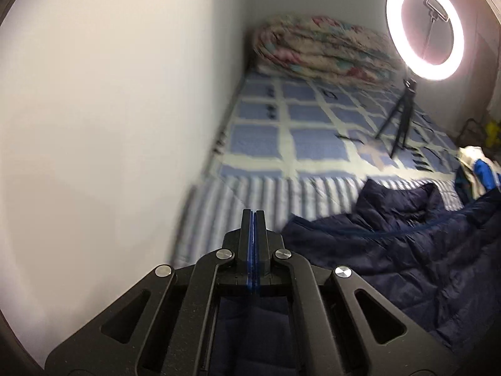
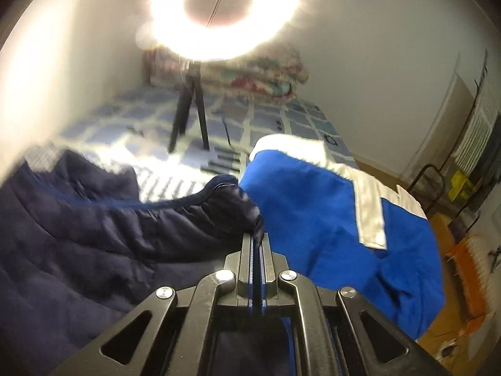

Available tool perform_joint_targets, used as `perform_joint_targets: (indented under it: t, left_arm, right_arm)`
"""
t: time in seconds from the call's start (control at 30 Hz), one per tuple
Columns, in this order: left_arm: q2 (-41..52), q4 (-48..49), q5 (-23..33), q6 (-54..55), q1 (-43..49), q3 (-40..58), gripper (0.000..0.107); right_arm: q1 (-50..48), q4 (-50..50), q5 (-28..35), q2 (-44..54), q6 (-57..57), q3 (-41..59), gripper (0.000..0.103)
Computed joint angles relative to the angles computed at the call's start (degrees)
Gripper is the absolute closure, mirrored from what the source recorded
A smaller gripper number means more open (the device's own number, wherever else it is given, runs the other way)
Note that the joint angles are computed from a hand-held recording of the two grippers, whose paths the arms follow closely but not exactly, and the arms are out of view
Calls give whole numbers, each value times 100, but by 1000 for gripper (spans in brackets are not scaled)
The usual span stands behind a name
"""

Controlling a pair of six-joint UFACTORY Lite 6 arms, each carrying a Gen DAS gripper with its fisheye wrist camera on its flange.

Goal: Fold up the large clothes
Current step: 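Open both grippers and release the folded jacket edge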

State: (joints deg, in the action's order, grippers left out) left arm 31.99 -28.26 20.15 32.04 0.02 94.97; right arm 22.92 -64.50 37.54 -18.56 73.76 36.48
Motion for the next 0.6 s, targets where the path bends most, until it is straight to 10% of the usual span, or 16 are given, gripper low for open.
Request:
perform_joint_targets:
  t: [0.1, 0.17, 0.23, 0.4, 0.47, 0.6]
  left_arm:
    - [432, -344, 284, 358, 19, 110, 97]
    - [528, -298, 0, 335, 14, -65, 50]
    - [566, -460, -127, 399, 44, -186, 37]
    - [1095, 32, 61, 135, -146, 212, 47]
    - [1283, 834, 92, -507, -325, 380, 106]
    - [898, 1452, -618, -1040, -477, -252, 107]
  right_arm:
    - [214, -462, -50, 602, 439, 1, 103]
    - [313, -704, -55, 858, 743, -46, 103]
    - [325, -882, -77, 1040, 1040, -96, 103]
    - [305, -1063, -141, 1003, 1350, -247, 103]
    - [312, -1083, -127, 991, 1338, -266, 103]
    - [344, -1030, -74, 950, 1250, -262, 103]
